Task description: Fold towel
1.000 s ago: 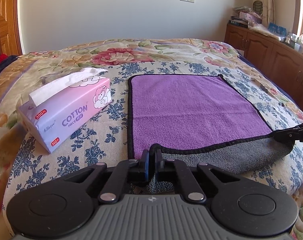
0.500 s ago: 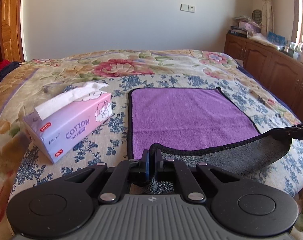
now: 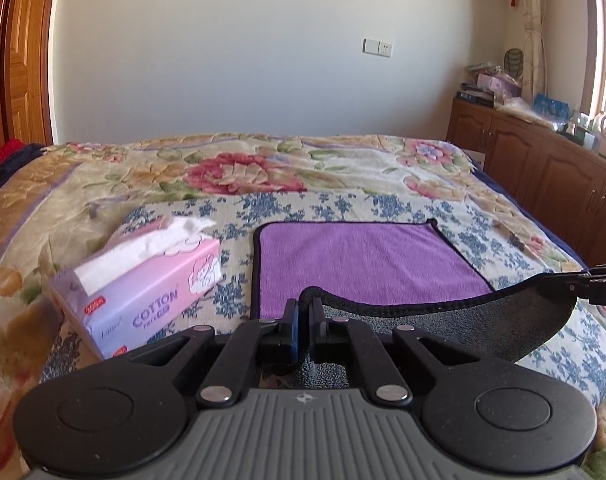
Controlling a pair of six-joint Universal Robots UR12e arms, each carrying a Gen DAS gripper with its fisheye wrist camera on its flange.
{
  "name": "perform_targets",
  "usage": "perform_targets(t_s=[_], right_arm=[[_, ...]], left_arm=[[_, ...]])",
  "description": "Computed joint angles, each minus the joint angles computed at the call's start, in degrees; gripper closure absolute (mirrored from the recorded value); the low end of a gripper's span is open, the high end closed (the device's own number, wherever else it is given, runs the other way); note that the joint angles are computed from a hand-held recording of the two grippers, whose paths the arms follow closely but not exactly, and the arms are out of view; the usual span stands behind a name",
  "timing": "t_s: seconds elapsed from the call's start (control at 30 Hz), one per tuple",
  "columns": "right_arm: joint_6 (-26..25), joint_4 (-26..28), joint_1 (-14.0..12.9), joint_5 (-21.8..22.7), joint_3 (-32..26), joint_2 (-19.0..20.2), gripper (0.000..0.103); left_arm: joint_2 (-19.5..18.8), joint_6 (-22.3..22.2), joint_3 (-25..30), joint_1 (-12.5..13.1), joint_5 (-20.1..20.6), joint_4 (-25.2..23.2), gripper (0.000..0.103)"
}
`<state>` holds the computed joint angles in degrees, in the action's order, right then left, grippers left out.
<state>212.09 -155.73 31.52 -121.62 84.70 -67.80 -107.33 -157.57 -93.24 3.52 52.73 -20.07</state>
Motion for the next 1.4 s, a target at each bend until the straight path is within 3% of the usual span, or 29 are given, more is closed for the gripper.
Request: perform_targets(t_s=[1.4], right_arm=[[-11.4, -5.2, -2.8, -0.7, -3.5, 3.4, 0.099]], left_arm=[[-5.0, -2.8, 6.7, -2.9, 2.7, 4.0, 0.098]])
